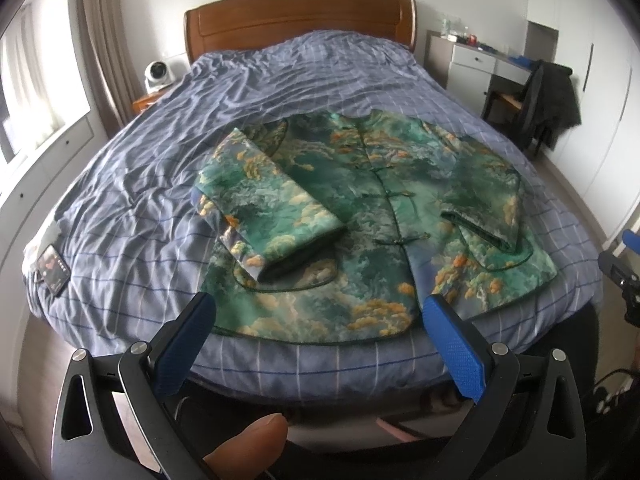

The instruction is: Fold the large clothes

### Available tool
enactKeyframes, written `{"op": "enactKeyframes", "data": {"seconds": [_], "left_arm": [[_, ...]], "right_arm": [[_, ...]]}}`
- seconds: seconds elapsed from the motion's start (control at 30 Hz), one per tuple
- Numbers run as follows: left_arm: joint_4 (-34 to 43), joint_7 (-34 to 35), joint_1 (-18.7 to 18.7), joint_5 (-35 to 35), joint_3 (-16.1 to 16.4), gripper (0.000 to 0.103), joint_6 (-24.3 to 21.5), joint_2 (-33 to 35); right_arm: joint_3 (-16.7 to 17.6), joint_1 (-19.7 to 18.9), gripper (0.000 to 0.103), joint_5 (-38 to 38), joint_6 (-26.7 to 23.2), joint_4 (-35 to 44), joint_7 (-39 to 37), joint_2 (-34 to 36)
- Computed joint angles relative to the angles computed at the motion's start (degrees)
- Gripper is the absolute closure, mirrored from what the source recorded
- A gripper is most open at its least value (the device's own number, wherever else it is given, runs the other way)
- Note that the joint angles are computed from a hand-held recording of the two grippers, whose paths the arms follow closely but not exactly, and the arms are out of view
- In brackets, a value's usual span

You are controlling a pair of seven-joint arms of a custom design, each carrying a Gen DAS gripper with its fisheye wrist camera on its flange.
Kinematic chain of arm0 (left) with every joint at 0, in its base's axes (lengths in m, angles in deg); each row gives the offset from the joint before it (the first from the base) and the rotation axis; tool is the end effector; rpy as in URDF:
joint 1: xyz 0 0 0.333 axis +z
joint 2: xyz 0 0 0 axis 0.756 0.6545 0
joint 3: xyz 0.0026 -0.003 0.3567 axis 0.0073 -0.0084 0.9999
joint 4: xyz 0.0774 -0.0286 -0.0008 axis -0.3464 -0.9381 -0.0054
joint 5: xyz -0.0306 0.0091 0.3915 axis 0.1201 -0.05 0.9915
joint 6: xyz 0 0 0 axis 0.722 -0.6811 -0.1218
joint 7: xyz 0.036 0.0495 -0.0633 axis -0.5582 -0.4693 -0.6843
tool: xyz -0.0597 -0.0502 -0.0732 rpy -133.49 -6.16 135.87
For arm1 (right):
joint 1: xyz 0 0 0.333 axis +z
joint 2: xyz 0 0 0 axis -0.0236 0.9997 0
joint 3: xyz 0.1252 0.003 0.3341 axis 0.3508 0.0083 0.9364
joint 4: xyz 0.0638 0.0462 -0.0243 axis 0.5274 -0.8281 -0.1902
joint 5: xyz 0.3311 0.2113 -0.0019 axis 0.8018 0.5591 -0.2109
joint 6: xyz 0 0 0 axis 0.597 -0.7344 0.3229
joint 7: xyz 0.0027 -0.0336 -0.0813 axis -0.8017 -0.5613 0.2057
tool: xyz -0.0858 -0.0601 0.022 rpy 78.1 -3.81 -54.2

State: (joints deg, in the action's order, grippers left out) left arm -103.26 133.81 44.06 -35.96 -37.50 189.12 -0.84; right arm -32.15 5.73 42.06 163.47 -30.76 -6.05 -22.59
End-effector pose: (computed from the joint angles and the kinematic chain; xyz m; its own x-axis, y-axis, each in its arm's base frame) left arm 0.5849 -0.1489 0.5986 0.1971 -0.9803 -0.0129 -0.7256 -0.1370 -0.6744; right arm 0.5887 0.0693 0.6121 0.2876 -0.9521 0.1036 -0.5887 -0.2611 -0.7650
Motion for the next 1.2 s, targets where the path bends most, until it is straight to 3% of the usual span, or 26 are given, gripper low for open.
{"op": "enactKeyframes", "data": {"seconds": [1.2], "left_arm": [[-1.78,0.61,0.19,-1.24,0.1,0.0,0.46,-1.17]], "right_arm": [[0.26,0.02,0.004,1.51,-0.33,-0.31,-1.54,-0.86]]}}
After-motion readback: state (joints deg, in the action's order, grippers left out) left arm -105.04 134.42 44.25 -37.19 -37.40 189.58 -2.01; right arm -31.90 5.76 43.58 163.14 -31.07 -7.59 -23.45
